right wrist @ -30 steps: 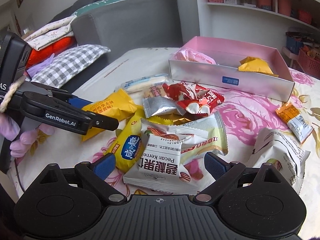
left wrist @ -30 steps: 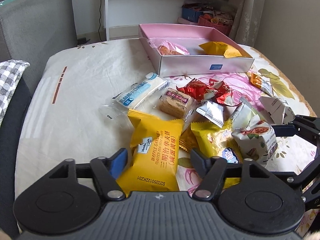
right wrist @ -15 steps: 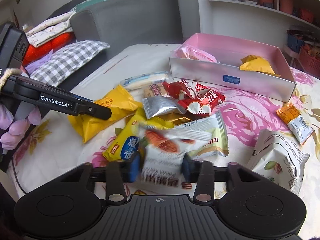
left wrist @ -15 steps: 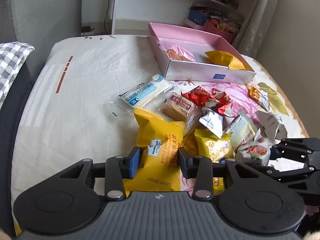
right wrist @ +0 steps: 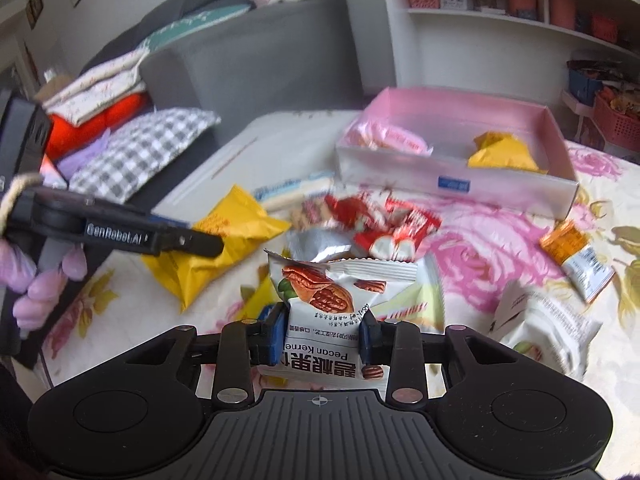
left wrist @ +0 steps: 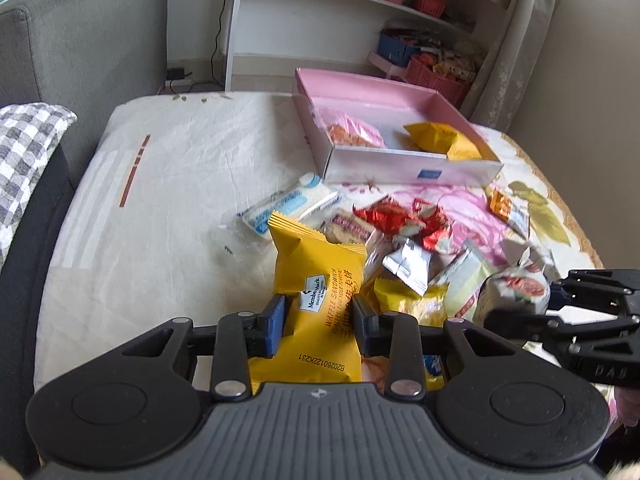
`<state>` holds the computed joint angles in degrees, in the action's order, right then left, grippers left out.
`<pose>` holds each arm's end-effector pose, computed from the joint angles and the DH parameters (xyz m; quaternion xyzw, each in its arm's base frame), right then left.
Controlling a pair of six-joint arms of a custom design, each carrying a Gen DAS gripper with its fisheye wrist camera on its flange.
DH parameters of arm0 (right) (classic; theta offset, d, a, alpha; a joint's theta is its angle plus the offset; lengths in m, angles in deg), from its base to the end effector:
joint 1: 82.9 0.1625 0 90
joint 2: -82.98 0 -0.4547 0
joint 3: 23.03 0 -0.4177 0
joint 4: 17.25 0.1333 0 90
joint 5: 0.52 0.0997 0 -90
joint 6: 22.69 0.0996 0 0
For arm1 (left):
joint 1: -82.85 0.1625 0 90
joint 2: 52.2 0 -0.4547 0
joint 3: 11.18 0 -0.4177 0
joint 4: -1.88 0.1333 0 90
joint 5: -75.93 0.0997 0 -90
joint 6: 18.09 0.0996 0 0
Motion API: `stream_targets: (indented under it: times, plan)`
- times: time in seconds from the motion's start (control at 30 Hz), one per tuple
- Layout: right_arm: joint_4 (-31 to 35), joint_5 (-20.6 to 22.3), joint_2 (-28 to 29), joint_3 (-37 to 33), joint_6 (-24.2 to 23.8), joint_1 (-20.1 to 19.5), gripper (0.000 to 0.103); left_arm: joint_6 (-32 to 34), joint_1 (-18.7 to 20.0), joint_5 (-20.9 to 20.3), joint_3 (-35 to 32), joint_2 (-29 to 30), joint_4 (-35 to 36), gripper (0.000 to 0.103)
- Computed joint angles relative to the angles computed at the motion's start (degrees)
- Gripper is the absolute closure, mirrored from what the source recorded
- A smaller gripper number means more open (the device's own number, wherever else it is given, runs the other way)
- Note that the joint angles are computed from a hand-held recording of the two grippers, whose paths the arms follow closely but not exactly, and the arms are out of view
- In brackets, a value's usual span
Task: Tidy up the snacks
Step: 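Carry both packets into the pink box and open both tools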
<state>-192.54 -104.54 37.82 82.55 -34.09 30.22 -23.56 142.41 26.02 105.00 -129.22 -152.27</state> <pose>0.3587 -0.5622 0.0759 0.2625 -0.9334 0.2248 0.0967 -0.1077 -0.5730 0.3149 0.1259 0.9115 -0.2965 0.2557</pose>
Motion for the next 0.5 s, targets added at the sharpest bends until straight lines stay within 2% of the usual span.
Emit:
stream_targets:
  times: [0.23,0.5]
  plan:
    - [-2.8,-1.0,0.1,-2.8,2.3,-1.3,0.069,0.1,-0.6,-0.1,-1.3,1.4,-3.2,0.072]
    - [-2.9,-2.8,1.2,-7.7,6.9,-3.2,0.069,-0.2,-1.0,-1.0,-3.7,4.2,-6.9,0.073]
